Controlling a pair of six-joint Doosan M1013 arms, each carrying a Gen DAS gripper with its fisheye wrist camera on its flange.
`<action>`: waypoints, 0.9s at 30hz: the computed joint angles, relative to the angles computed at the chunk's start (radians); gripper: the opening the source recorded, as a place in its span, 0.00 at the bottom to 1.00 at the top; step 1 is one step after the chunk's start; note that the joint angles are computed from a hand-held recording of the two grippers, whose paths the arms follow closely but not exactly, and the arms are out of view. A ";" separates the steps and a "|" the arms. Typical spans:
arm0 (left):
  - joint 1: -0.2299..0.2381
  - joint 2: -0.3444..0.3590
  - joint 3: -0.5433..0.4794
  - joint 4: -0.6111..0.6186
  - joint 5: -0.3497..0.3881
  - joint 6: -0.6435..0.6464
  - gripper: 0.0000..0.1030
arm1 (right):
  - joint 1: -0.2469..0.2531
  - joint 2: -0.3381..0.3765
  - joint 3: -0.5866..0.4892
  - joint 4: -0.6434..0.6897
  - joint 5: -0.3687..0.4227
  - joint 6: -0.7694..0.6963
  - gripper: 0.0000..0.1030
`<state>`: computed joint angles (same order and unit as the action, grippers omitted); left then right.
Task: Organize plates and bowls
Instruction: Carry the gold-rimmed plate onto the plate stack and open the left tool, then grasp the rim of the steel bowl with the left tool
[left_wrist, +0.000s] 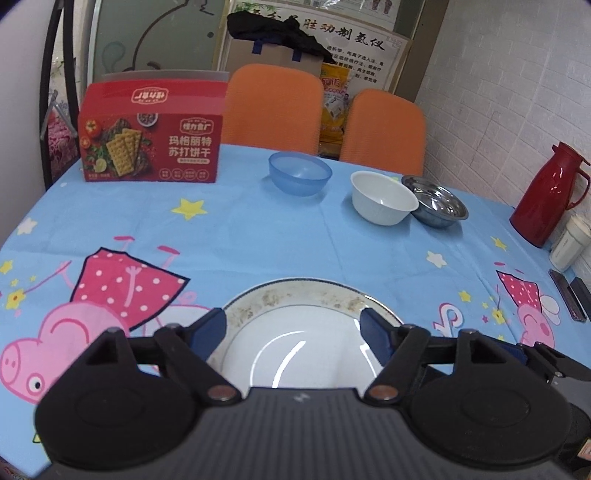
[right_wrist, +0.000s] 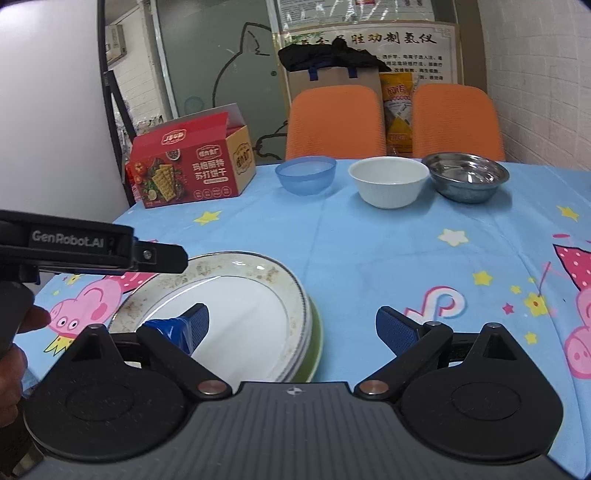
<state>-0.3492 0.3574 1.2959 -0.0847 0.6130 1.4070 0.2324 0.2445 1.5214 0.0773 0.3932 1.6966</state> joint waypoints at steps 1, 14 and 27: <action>-0.004 0.002 -0.003 -0.007 0.004 0.011 0.72 | -0.008 -0.003 0.005 -0.005 0.000 0.021 0.82; -0.092 0.057 -0.088 0.108 0.018 0.009 0.99 | -0.080 -0.022 0.040 -0.337 0.060 0.478 0.82; -0.129 0.175 -0.282 0.150 0.149 0.055 0.99 | -0.185 0.003 -0.008 -0.118 0.082 0.283 0.82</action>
<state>-0.4781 0.5321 1.0144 0.0655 0.7620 1.4623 0.0475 0.2476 1.5129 -0.0406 0.4749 1.9800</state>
